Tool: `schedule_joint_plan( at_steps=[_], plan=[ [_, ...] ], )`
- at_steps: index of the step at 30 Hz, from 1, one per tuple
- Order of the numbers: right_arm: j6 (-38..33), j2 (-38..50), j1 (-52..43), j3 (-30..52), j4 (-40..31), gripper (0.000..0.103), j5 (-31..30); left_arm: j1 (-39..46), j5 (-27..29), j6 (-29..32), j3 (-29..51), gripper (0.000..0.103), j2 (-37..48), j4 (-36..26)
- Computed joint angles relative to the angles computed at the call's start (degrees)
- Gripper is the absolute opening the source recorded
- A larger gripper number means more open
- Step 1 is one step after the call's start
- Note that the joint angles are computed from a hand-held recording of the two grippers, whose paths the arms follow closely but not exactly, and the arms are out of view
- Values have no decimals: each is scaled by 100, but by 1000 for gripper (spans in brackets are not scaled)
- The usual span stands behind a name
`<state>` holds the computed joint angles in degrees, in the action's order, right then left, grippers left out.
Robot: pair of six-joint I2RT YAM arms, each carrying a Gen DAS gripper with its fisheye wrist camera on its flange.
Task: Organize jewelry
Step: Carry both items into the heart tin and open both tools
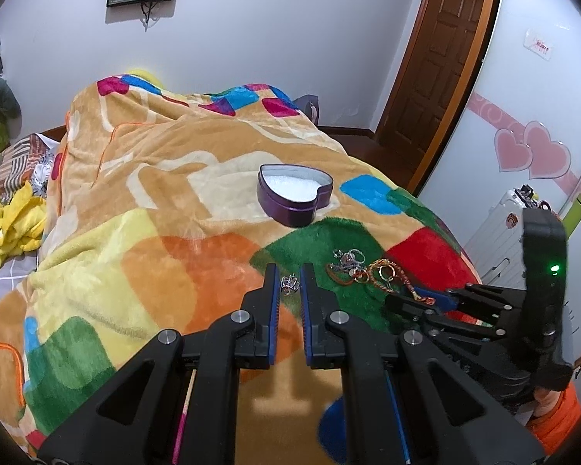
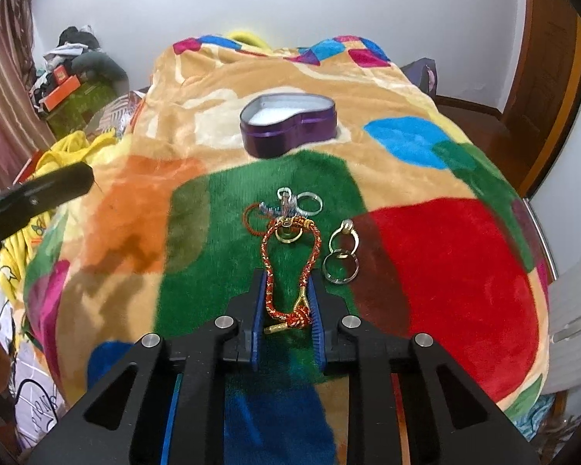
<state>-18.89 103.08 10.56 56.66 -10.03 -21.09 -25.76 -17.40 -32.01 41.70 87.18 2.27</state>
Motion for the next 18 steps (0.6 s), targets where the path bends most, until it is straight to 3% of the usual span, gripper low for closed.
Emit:
schedule_joint_plan(
  at_steps=[9,18],
  plan=[
    [143,-202,-128,278,101,18,-231,169,-70,458,506,9,80,-131],
    [394,274,-58,1055,314,18,-399,408,-106,901,1205,9,483,-150]
  ],
)
